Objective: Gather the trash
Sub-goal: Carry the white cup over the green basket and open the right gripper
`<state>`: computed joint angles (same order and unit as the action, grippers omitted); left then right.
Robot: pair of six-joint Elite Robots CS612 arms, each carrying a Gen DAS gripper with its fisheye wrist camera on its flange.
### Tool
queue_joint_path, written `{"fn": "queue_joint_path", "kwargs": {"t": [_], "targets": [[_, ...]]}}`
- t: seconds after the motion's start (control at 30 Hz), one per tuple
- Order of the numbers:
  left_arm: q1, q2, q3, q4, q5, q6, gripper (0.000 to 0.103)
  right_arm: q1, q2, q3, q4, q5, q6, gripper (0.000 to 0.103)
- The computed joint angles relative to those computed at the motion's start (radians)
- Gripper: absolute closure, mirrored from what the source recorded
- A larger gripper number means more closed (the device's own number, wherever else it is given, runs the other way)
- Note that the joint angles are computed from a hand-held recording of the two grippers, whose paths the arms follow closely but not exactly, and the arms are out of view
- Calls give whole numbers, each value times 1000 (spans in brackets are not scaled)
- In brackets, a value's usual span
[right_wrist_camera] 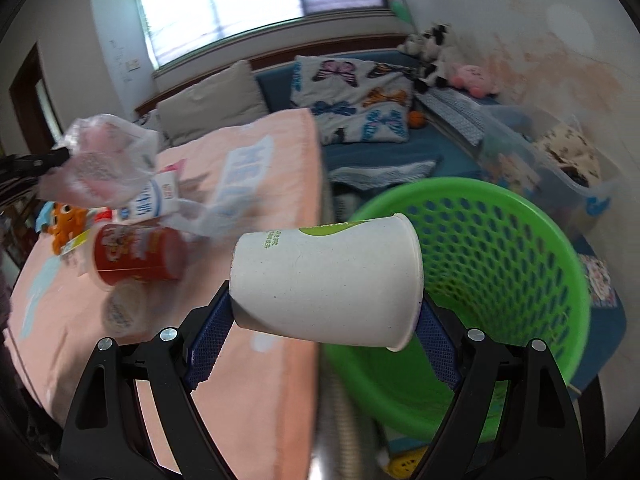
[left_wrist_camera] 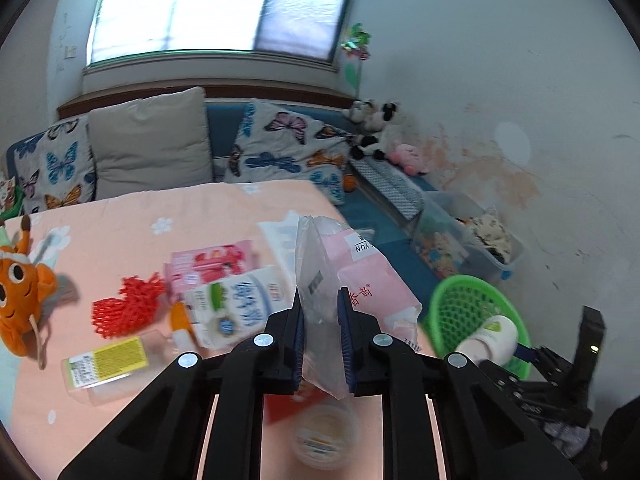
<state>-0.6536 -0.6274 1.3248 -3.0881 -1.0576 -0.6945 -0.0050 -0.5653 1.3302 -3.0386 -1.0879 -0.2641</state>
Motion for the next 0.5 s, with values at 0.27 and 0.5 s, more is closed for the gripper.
{"fn": "queue_joint_path", "kwargs": {"t": [0.27,0.5], "targets": [[-16,57,-109,39,-74,57,88,-25,39,-54,72,-91,34,19],[-21,124,-231,119,-132,72,88,-40,56,-74,108,-106,39,16]]}}
